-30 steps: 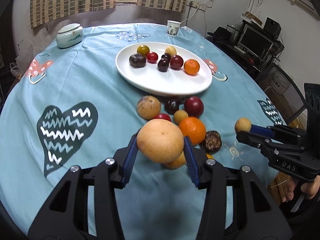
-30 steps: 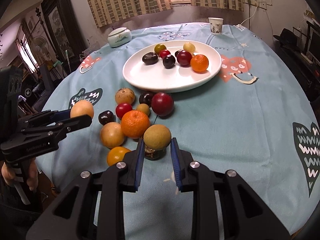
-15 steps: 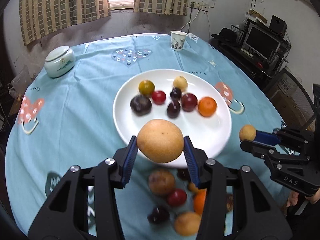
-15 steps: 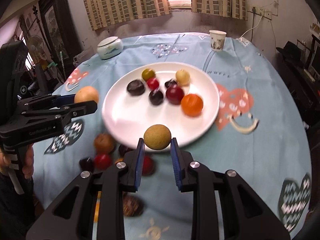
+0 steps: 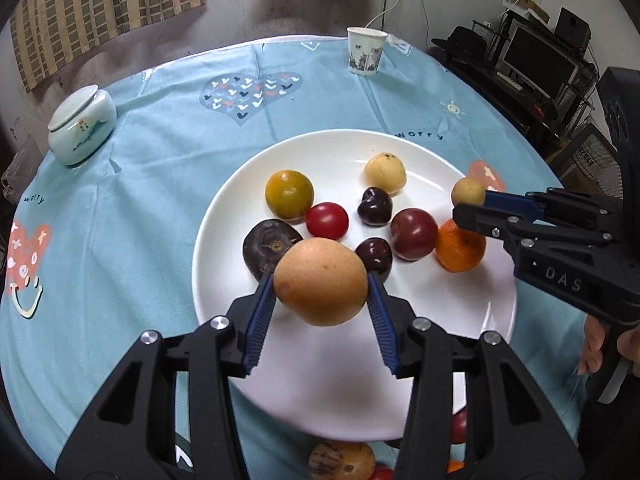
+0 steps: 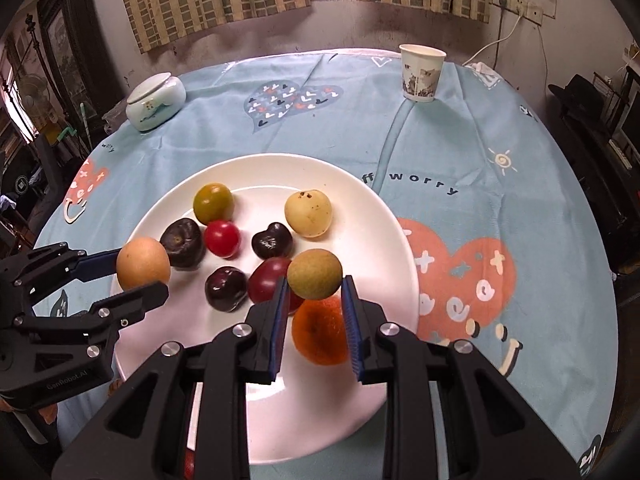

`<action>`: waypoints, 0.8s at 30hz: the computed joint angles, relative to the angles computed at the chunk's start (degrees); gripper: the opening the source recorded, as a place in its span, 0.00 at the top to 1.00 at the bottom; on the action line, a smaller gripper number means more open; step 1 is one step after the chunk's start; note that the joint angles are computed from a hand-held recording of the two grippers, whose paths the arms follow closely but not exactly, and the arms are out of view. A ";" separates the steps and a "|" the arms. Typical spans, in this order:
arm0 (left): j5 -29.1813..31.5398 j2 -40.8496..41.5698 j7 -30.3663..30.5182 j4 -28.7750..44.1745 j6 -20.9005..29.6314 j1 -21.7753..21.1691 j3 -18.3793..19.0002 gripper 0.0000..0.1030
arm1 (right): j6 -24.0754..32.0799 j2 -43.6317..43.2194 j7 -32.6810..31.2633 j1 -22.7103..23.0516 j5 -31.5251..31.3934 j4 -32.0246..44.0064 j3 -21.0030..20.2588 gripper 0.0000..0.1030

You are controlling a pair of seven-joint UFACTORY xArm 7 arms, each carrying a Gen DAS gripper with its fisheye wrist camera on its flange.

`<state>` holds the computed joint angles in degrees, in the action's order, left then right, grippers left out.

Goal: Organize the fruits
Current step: 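Carry both fruits over the white plate and open both grippers, then move both open grippers back toward the fruit pile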

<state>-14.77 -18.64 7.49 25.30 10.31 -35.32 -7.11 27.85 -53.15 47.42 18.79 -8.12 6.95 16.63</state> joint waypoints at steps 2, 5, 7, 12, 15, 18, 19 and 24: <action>0.30 1.28 -0.42 0.65 -0.10 0.38 -0.31 0.54 | -1.36 1.08 -0.26 -0.63 -0.05 -0.08 -0.56 0.74; 1.12 2.67 -1.19 1.47 -0.08 1.29 -1.10 0.54 | -2.54 2.11 -0.27 -1.38 0.30 0.04 -1.21 0.70; 1.97 2.99 -2.35 1.90 0.09 2.20 -1.90 0.53 | -1.50 1.77 -0.18 -1.65 0.67 0.30 -1.42 0.47; 3.17 -2.92 -3.78 -0.76 -0.43 2.22 -1.88 0.39 | 5.75 -6.60 0.91 0.75 0.51 0.11 0.29 0.44; 3.20 -9.59 -4.28 -3.68 0.64 1.05 -0.76 0.34 | 12.44 -13.25 1.87 4.37 1.63 0.04 1.25 0.43; 3.12 -17.52 -5.43 -7.16 3.00 -0.15 0.19 0.28 | 18.88 -18.50 3.38 8.70 3.21 0.23 2.96 0.43; 2.89 -20.60 -5.76 -8.59 4.15 -0.83 0.69 0.27 | 20.58 -19.97 4.15 10.17 3.81 0.25 3.70 0.43; 3.14 -37.67 -10.82 -16.73 10.88 -1.44 -0.73 0.12 | 28.11 -25.52 10.50 18.75 7.52 1.07 9.31 0.43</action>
<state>-11.62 -56.31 -3.33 8.58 21.19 -36.76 -7.84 55.97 -78.67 57.93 37.54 -0.59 8.02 25.94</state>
